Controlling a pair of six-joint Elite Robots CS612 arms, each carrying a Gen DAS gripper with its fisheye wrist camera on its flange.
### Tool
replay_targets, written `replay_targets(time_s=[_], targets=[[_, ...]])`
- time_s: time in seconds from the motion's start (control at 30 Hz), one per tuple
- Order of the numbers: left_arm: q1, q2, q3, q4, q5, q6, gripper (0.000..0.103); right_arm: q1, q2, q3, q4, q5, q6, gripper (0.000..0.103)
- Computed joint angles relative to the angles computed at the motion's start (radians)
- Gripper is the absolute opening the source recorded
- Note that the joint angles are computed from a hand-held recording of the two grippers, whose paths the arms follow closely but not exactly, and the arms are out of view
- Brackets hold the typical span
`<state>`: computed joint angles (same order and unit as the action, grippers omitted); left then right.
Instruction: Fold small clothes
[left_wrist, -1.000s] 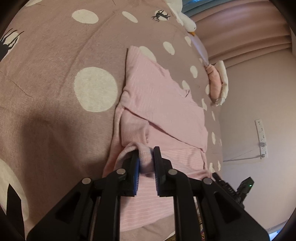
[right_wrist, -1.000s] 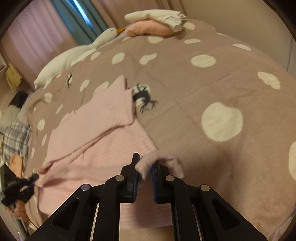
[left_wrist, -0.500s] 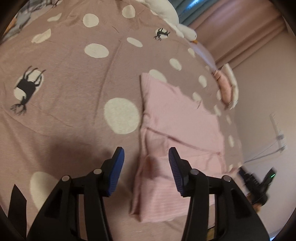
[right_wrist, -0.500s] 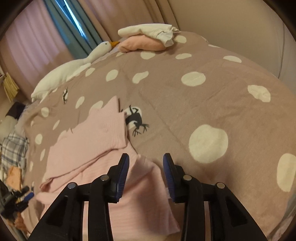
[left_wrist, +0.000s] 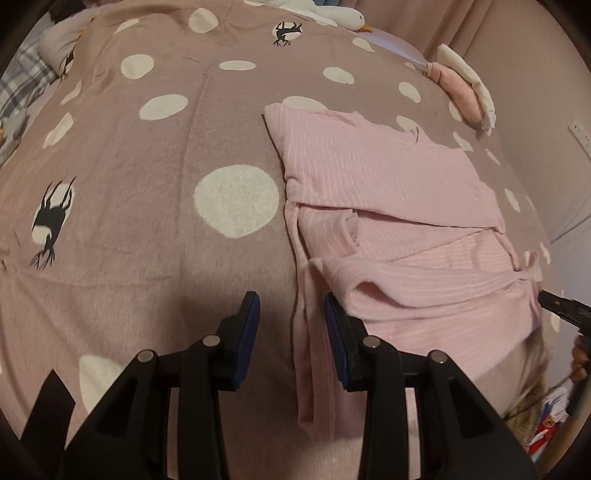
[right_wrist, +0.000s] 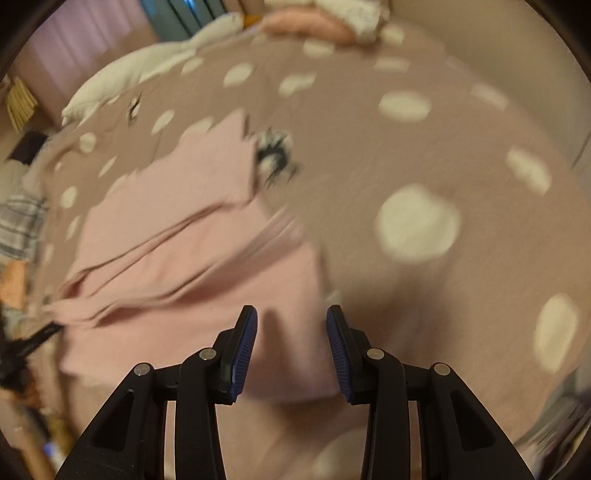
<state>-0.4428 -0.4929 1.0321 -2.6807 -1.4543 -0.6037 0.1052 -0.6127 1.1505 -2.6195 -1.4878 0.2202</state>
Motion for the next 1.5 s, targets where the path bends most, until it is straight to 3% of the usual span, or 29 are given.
replay_targets(time_s=[0.07, 0.17, 0.27, 0.4, 0.67, 0.73, 0.83, 1.03, 1.23, 1.37, 1.5], targets=[[0.000, 0.011, -0.017, 0.004, 0.002, 0.004, 0.035, 0.009, 0.002, -0.011, 0.032, -0.024, -0.020, 0.039], [0.000, 0.022, -0.039, 0.020, -0.002, -0.005, 0.035, 0.034, 0.012, -0.026, 0.034, -0.147, -0.048, 0.039], [-0.002, 0.029, -0.052, 0.029, 0.010, -0.005, 0.037, 0.033, 0.012, -0.023, 0.047, -0.099, -0.026, 0.039], [-0.002, 0.033, -0.060, 0.032, 0.009, -0.013, 0.037, 0.041, 0.011, -0.009, 0.027, -0.052, -0.060, 0.049], [0.000, 0.045, -0.077, 0.013, -0.022, -0.034, 0.034, 0.055, 0.026, -0.027, 0.037, -0.088, -0.102, 0.049], [0.001, 0.048, -0.081, 0.010, -0.038, -0.039, 0.016, 0.056, 0.028, -0.028, 0.029, -0.095, -0.108, 0.049], [0.002, 0.042, -0.068, -0.019, -0.036, -0.075, 0.010, 0.055, 0.030, -0.031, 0.016, -0.101, -0.109, 0.049], [0.004, 0.017, -0.027, -0.086, -0.047, -0.137, 0.005, 0.056, 0.042, -0.047, -0.025, -0.170, -0.110, 0.049], [0.006, -0.006, 0.013, -0.150, -0.058, -0.157, 0.004, 0.037, 0.051, -0.056, -0.073, -0.174, -0.086, 0.050], [0.006, -0.002, 0.007, -0.136, -0.062, -0.145, 0.005, 0.024, 0.065, -0.083, -0.048, -0.130, -0.095, 0.050], [0.005, 0.007, -0.009, -0.112, -0.060, -0.117, 0.004, 0.021, 0.084, -0.119, -0.018, -0.149, -0.095, 0.051]])
